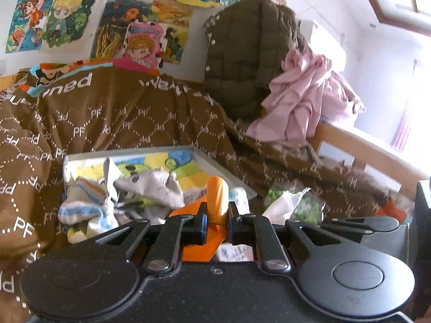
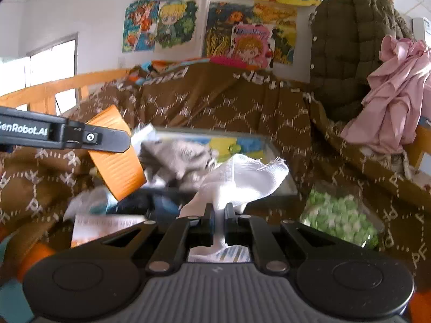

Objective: Organize soft objects
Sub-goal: 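Carry the orange cup and white cloth toward the tray with both tools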

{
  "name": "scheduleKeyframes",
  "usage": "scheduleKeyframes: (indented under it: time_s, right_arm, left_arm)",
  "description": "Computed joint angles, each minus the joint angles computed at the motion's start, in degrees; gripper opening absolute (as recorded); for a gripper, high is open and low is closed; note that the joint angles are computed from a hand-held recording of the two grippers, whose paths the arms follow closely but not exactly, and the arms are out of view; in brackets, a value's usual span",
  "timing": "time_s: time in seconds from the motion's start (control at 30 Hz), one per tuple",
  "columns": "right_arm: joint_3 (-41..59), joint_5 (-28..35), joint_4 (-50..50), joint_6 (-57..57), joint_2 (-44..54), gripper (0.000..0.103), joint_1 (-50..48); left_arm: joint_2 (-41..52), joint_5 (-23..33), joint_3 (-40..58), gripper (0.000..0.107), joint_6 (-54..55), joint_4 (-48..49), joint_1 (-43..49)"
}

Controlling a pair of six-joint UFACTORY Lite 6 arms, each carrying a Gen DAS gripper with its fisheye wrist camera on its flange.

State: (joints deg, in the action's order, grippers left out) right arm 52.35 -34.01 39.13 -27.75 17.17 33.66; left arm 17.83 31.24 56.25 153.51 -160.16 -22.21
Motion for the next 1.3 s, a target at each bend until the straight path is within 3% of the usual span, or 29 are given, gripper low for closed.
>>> scheduleKeyframes:
  time_s: [0.3,0.6,0.9,1.13,1.3]
  right_arm:
    - [12.37,2.10,-14.05,9.47,7.76,0.007,-8.42]
    - [29.93,6.60,-22.12,18.83,21.59,0.008,-14.15]
    - [44.75,13.84,-25.67,26.26,32.62,0.008,-16.90]
    - [53.37,18.51,-24.00,25.19,38.79,0.008,-16.70]
    - [54.59,20.08,-22.68,24.66,40.07,0.010,-16.55]
  left_arm:
    - [7.19,3.03,11.48,0.014,-2.60,-0.91,2.07]
    - [24.33,4.07,31.08,0.014,-7.75,0.20,2.26]
    - [40.00,6.54,46.35,0.015,-20.35,2.23,3.84]
    - [45.41,0.25,53.07,0.015,-26.86,6.05,5.10]
    - [46.15,-0.88,53.74,0.017,-28.39,6.05,6.20]
